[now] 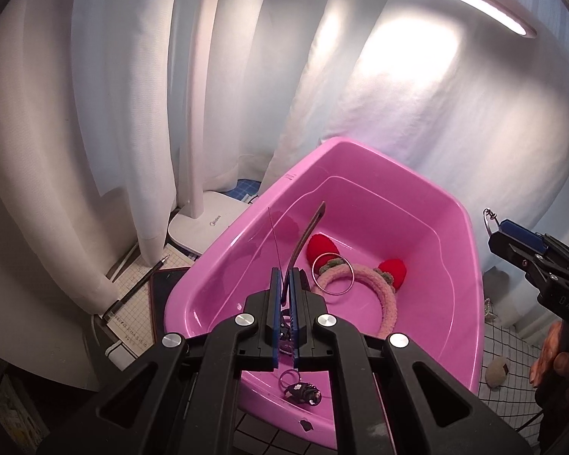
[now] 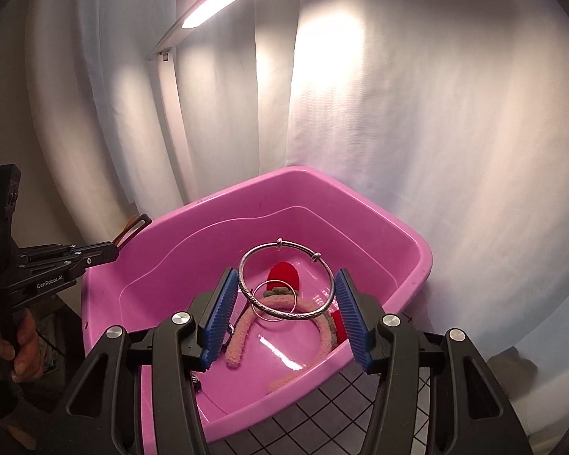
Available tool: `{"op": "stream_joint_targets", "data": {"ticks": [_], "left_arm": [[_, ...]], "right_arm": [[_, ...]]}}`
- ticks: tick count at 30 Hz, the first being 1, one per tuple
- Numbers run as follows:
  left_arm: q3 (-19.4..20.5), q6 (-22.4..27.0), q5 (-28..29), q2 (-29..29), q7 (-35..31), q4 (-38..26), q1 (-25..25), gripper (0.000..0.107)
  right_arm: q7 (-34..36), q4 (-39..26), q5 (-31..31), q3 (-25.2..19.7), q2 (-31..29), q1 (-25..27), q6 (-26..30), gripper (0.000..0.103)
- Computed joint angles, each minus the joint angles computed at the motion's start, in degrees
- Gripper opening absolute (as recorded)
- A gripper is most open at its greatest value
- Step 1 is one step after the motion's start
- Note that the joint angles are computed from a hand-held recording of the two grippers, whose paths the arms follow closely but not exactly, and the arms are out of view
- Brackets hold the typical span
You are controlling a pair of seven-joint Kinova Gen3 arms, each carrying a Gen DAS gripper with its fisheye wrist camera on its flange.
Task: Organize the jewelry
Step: 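Open the left tool dropping the bobby pin while the right tool releases the bangle into the tub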
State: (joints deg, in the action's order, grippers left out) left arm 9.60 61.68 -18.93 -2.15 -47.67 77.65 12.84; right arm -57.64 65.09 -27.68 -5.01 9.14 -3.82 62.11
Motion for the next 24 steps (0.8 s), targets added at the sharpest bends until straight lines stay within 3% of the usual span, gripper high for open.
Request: {"op": "stream_joint_targets", "data": {"ticks": [11, 24], "left_arm": [[-1.2, -1.1, 3.8, 2.3, -5.5, -1.0, -0.1, 0.005], [-2.1, 1.9, 5.6, 4.6, -6.4, -2.5, 0.8, 0.005]], "right_arm": [[-3.3, -3.9, 3.3, -1.1, 4.1, -2.2, 1.7, 0.052], [-4.4, -5.3, 4.6, -1.6, 6.0, -2.1, 3.8, 0.052]]}}
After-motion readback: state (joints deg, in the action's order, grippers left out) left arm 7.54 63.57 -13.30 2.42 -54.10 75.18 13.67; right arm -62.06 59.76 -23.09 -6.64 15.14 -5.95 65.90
